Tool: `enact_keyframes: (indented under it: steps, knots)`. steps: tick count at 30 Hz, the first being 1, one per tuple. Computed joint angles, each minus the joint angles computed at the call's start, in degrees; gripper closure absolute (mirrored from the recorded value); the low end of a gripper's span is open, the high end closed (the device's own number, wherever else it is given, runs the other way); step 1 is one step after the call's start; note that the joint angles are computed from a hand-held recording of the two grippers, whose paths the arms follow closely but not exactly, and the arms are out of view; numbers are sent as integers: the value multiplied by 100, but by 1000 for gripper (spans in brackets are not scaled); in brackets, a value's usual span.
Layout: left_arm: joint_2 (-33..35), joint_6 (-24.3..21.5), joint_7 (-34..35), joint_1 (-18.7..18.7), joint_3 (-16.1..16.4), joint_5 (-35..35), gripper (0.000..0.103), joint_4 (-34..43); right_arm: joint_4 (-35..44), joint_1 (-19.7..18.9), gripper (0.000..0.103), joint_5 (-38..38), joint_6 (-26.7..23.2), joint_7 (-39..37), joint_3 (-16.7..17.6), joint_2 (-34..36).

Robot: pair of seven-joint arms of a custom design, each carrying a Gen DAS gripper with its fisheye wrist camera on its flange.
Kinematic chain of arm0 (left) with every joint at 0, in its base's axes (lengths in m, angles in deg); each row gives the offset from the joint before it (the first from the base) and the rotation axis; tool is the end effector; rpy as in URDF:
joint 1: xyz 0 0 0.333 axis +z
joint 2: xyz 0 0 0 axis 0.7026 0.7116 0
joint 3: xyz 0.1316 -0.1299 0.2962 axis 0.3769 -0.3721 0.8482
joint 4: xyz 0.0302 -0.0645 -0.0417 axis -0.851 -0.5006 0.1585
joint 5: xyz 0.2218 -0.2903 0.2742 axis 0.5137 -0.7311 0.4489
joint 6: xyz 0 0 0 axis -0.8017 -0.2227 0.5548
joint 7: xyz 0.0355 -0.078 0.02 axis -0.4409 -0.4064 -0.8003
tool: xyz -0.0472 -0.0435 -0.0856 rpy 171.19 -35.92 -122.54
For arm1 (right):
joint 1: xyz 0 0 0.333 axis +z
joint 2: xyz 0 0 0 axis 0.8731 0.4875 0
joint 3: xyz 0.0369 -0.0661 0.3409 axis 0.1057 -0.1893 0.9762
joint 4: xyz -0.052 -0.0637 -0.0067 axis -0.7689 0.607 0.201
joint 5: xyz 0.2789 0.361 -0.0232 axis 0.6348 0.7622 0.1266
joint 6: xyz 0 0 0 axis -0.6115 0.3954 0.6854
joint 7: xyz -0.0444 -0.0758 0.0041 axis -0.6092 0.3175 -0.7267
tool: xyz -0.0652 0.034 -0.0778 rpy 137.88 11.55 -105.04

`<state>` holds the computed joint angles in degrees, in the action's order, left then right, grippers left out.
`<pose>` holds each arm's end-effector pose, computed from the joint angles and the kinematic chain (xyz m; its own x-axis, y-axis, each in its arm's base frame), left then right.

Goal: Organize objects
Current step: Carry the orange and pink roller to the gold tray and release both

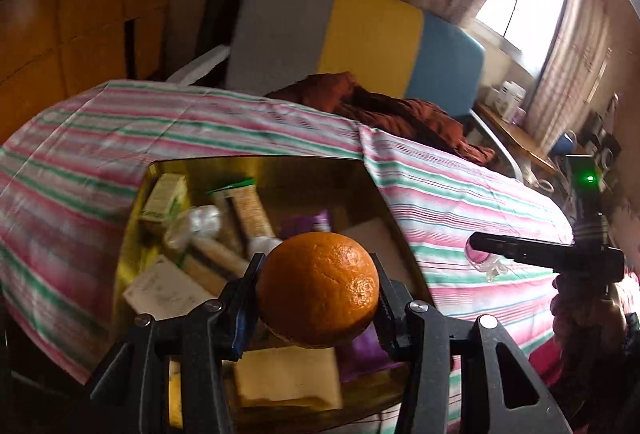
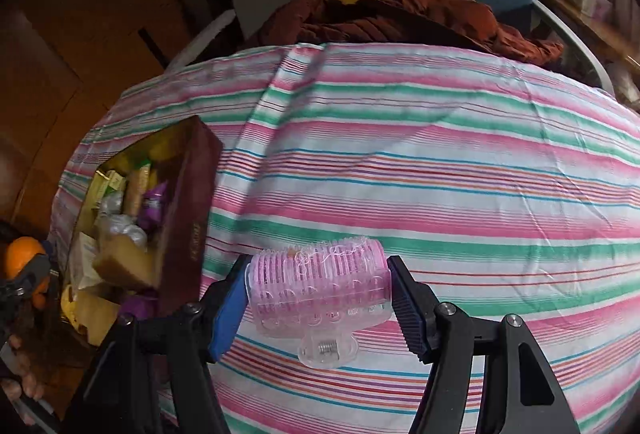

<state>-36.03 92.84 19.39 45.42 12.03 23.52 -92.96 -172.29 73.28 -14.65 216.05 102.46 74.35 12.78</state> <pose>0.6211 -0.0462 0.5120 0.1451 -0.9596 0.2410 -0.6956 -0.2722 -0.6648 0.7645 0.2450 0.4873 0.3249 -0.9104 -0.2562 -0.8540 -0.1660 -0.4930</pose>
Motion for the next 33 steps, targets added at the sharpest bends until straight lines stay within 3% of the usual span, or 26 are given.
enact_keyframes:
  steps: [6, 12, 21, 24, 25, 27, 33]
  knots:
    - [35, -53, 533, 61, 235, -1059, 55, 6, 785, 257, 36, 131, -114, -170, 259, 429]
    - [288, -140, 1040, 139, 228, -1774, 55, 338, 1741, 533, 36, 64, -468, -109, 315, 1039]
    - [848, -227, 1118, 286, 40, -1800, 55, 1019, 3077, 792, 36, -129, -956, 307, 204, 1887]
    - [1108, -399, 1271, 408, -80, -2251, 53, 1334, 3695, 841, 35, -172, -1133, 536, 180, 2269]
    - [1187, -495, 1279, 443, -107, -2328, 51, 1437, 3922, 826, 32, -126, -1173, 571, 220, 2417]
    - [1288, -596, 1516, 558, -224, -2738, 51, 1566, 4318, 803, 2, -37, -1346, 652, 279, 2658]
    - [1246, -517, 1168, 488, -167, -2312, 51, 1413, 3808, 739, 0, 64, -1100, 745, 280, 2394]
